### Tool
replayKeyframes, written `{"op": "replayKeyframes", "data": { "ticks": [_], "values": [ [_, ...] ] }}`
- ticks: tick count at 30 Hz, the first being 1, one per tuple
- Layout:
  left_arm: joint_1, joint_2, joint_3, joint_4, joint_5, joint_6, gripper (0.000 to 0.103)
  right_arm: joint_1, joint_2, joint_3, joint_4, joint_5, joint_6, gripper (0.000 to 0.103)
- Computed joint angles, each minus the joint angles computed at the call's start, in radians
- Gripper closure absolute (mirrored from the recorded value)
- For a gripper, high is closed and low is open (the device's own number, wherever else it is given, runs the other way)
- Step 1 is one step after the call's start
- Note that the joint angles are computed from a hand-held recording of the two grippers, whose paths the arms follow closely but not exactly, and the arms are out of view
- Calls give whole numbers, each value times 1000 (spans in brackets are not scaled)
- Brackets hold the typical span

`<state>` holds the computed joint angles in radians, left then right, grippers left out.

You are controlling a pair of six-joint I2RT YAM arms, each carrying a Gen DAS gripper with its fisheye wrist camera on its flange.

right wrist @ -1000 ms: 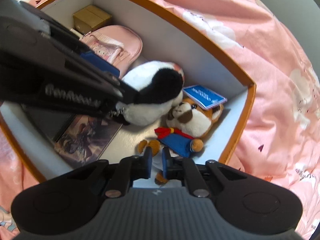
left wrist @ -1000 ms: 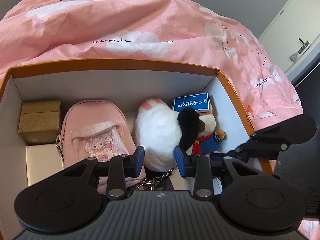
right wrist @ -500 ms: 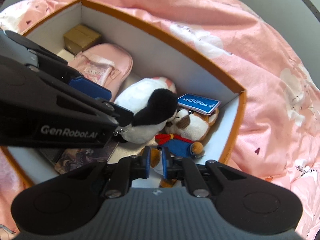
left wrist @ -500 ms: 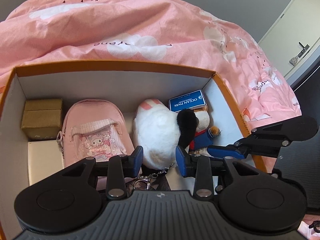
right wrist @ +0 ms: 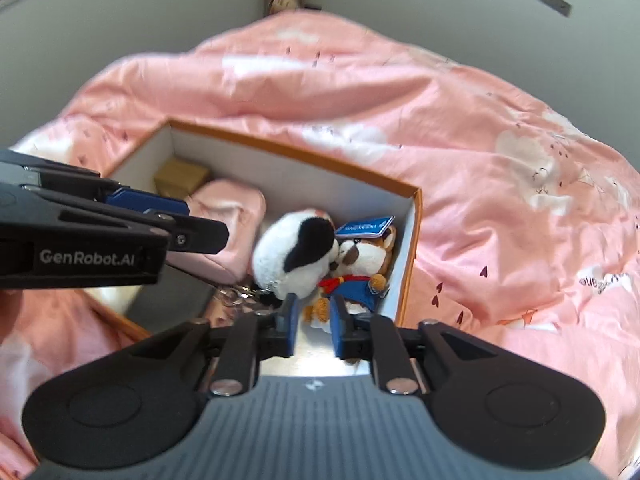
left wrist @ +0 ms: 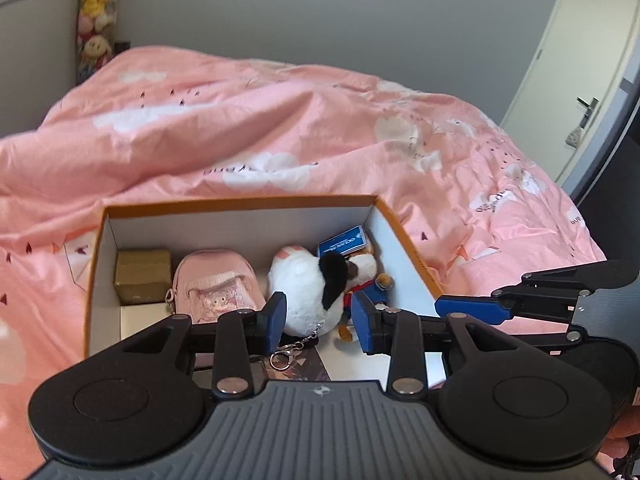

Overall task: Organize objects
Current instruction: 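Open both tools and withdraw them from the orange box, then grasp the orange crochet ball with the right tool while the left tool grasps the yellow tape measure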

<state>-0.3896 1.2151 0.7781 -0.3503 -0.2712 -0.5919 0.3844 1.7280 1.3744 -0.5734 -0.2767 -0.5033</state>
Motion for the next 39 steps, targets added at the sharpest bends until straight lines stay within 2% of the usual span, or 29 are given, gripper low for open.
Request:
{"op": "replayKeyframes", "data": {
  "ticks": [4,6,10,13,17,22,29,34,39],
  "values": [
    [-81,-71,-16,-48,-31,3,56,-53,-126,-115,30,-85,64,78],
    [-123,-99,-35,-62,-34,-6,56,-72,-194,-196,67,-108,94,73],
    [-214,-127,-78,-68,-67,-44,54,-115,-300,-335,107,-117,147,72],
    [-252,-124,-112,-60,-24,-50,54,-150,-322,-392,91,-131,186,72],
    [-248,-89,-149,-33,80,-85,54,-151,-341,-489,132,-27,222,72],
    [-224,-38,-209,48,191,-119,55,-183,-305,-532,114,-32,253,72],
    [-189,21,-275,126,245,-146,56,-189,-255,-566,132,-8,246,73],
    [-123,38,-332,206,342,-169,56,-195,-222,-560,131,-7,248,75],
    [-119,92,-327,254,353,-170,56,-202,-202,-551,128,-20,245,79]
  ]
}}
